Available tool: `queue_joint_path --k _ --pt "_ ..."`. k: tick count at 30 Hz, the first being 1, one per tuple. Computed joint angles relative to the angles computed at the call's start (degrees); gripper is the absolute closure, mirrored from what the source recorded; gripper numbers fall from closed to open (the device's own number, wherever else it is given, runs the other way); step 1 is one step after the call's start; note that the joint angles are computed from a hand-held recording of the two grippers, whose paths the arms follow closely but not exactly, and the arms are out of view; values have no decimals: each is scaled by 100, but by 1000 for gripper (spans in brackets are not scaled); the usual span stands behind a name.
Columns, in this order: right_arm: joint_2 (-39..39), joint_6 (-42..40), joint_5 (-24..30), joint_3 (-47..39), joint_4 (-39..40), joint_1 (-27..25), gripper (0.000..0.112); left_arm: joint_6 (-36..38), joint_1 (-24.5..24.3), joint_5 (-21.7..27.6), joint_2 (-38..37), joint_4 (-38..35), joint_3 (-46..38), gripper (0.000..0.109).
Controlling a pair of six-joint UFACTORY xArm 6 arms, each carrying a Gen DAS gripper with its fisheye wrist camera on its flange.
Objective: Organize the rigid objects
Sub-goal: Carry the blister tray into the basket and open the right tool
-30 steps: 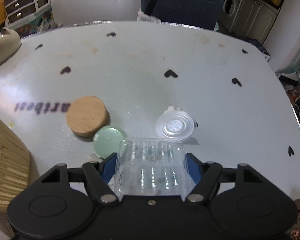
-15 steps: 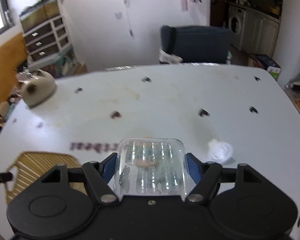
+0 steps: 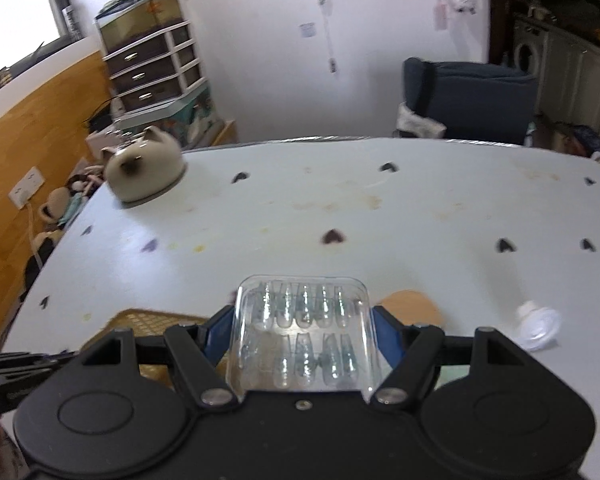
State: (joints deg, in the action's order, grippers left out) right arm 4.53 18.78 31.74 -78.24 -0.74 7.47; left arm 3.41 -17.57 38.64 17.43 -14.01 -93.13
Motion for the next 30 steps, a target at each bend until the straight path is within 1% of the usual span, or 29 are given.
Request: queue_joint_path --k 4,9,13,16,19,25,30 --pt "159 -315 123 -150 465 171 39 1 -1 -5 -5 -4 10 104" --pt "387 -705 414 -405 989 328 39 -1 -2 -6 -5 -7 11 104" --pt "684 -853 803 -742 1387 373 39 42 -3 9 2 -41 -8 104" --pt "976 -998 1217 -1111 1741 363 39 85 0 16 14 -86 -27 104" --pt "1251 -902 1400 -1465 1511 435 39 111 8 20 28 -126 -42 104" --pt "1801 -472 1986 -2181 1776 469 39 137 10 8 22 -151 -24 104" --pt "2214 217 2379 -2622 1775 519 39 143 9 0 19 -159 -13 104"
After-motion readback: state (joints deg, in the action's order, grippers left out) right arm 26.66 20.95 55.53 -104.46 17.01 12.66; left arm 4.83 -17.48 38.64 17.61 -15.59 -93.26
